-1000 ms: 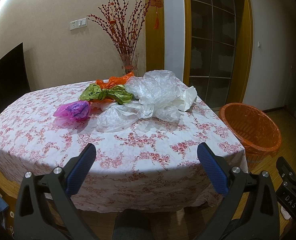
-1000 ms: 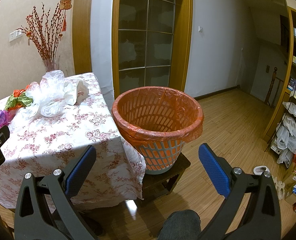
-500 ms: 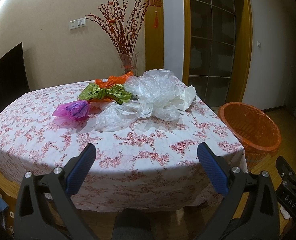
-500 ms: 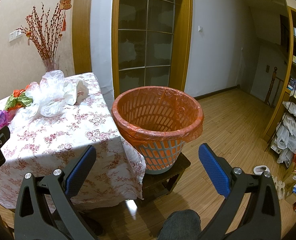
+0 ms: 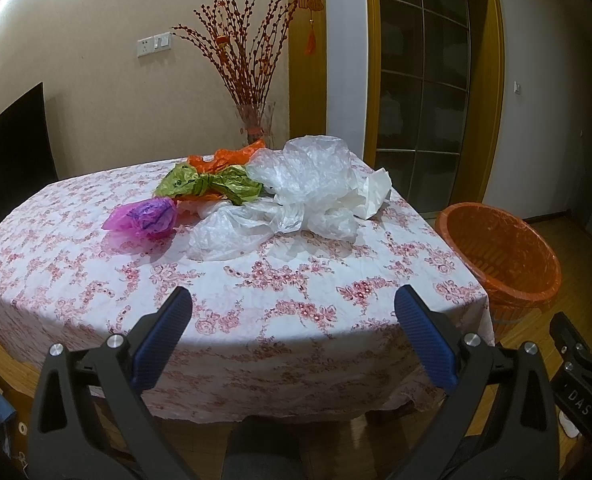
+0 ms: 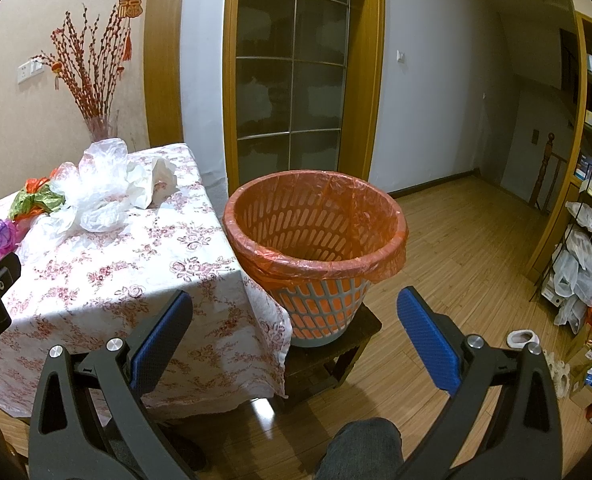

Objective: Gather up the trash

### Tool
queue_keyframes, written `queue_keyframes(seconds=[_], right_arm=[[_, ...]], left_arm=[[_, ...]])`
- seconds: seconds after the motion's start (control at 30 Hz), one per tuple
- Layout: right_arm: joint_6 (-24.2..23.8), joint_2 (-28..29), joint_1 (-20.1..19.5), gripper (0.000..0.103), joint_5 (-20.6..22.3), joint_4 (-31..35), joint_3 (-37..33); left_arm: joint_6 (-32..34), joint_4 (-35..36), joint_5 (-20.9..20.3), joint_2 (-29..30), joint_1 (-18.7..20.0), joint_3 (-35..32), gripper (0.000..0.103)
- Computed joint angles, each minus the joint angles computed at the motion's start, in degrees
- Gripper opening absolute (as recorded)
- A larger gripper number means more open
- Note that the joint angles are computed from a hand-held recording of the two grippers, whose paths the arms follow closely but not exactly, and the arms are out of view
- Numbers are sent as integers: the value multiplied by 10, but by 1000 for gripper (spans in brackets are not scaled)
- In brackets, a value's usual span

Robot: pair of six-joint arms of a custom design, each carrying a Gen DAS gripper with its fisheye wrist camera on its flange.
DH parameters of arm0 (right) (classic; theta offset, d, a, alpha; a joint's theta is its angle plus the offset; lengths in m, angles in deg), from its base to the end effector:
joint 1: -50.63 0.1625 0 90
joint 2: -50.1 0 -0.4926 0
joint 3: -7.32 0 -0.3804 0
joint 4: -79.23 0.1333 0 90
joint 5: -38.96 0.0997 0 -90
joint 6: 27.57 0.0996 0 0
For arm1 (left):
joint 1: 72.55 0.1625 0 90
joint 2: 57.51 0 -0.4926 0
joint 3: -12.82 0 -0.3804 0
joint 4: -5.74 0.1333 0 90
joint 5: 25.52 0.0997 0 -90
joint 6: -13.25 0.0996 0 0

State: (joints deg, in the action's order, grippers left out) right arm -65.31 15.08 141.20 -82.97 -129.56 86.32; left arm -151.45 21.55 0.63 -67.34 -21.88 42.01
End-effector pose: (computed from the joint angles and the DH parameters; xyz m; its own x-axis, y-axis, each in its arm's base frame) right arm 0.0884 -0.7840 0.2551 -0.6735 0.2366 0.7003 -0.5246 0.5144 -0.6783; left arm -0.3492 -0.7775 0.0137 -0.6811 -0.1605 -0.7144 0.5648 0.5058 -0.6520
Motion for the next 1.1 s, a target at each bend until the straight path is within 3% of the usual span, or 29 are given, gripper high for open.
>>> queue_keyframes(seconds=[0.27, 0.57, 0.67, 0.83, 1.0, 1.03, 1.1], right_arm=[[0, 2, 0, 101, 1, 2, -3], [-1, 15, 0, 101, 45, 48, -42], [2, 29, 5, 101, 62, 89, -73], [13, 48, 11, 100, 99, 175, -127], [32, 94, 23, 87, 146, 304, -236], [34, 104, 26, 82, 153, 325, -258], [35, 137, 34, 80, 161, 384, -327]], left_arm=[[-18, 19, -1, 1, 4, -7, 99], [-80, 98, -23, 24, 26, -85, 99], [-95, 124, -35, 31, 39, -118, 99], [-83, 99, -52, 15, 56, -114, 99], [-51, 39, -67, -21, 76, -82, 99], [-48, 37, -68, -22, 80, -87, 99], [-45, 58, -67, -10, 88, -129, 99]])
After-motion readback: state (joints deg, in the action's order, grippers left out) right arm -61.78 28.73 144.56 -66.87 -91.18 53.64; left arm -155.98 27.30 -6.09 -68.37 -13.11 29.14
